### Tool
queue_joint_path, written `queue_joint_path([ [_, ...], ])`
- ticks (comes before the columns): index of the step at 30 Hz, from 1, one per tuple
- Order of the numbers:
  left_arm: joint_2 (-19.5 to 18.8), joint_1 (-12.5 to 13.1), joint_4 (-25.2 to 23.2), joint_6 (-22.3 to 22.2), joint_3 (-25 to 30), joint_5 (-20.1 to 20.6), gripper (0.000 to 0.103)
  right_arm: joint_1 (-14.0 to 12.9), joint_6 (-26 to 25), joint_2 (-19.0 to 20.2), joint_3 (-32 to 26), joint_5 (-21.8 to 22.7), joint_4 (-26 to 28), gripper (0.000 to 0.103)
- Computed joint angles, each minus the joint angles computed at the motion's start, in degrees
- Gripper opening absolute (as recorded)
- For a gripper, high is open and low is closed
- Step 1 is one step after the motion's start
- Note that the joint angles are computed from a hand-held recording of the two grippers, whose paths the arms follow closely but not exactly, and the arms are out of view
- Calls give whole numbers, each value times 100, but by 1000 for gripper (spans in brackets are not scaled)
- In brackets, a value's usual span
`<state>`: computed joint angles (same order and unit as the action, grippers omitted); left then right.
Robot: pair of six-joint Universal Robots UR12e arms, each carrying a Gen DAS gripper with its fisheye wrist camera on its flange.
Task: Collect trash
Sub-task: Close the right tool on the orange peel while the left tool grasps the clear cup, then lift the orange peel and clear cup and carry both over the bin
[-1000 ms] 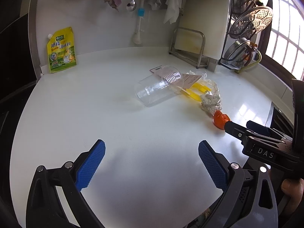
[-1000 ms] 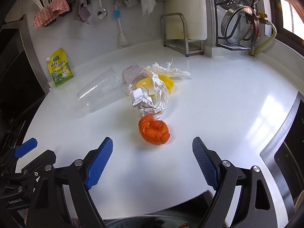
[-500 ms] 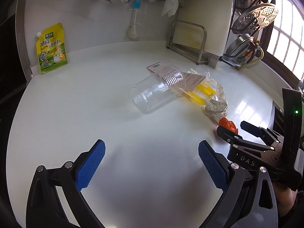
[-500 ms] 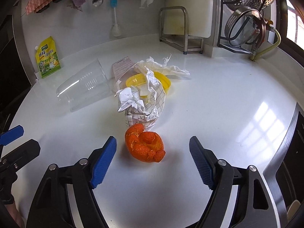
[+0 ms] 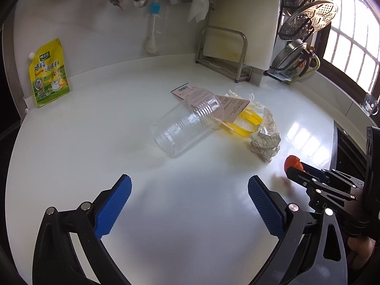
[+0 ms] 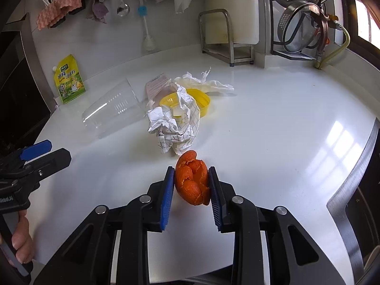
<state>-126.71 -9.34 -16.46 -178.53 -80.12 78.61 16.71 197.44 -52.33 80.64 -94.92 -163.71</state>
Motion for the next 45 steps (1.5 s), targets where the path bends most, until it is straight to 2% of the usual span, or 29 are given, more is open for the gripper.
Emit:
queue_joint_path([
  [5, -151, 43, 20, 175, 244, -237, 97, -78, 241, -204, 339, 90, -256, 28],
  [12, -474, 13, -734, 678, 912, -185, 97, -225, 515, -492, 774, 403, -516, 28],
  [22, -890, -56, -1467, 812, 1644, 56, 97, -283, 744, -554, 953, 581, -704, 28],
  [27, -999, -65, -1797, 833, 1868, 21, 96, -302, 797, -554, 952, 580, -720, 28],
  [30, -1056, -52, -1964, 783, 1978, -144, 94, -298, 790, -549, 955, 584, -722, 28],
  [34, -1095, -89, -2051, 881, 2039, -40, 71, -297, 818, -544, 957, 598, -738, 28],
  [35, -1088, -90, -2027, 885, 2018, -50, 69, -295, 810, -540, 953, 595, -727, 28],
  [45, -933, -72, -1759, 758, 1743, 18, 63, -247, 679, -503, 891, 457, -631, 28],
])
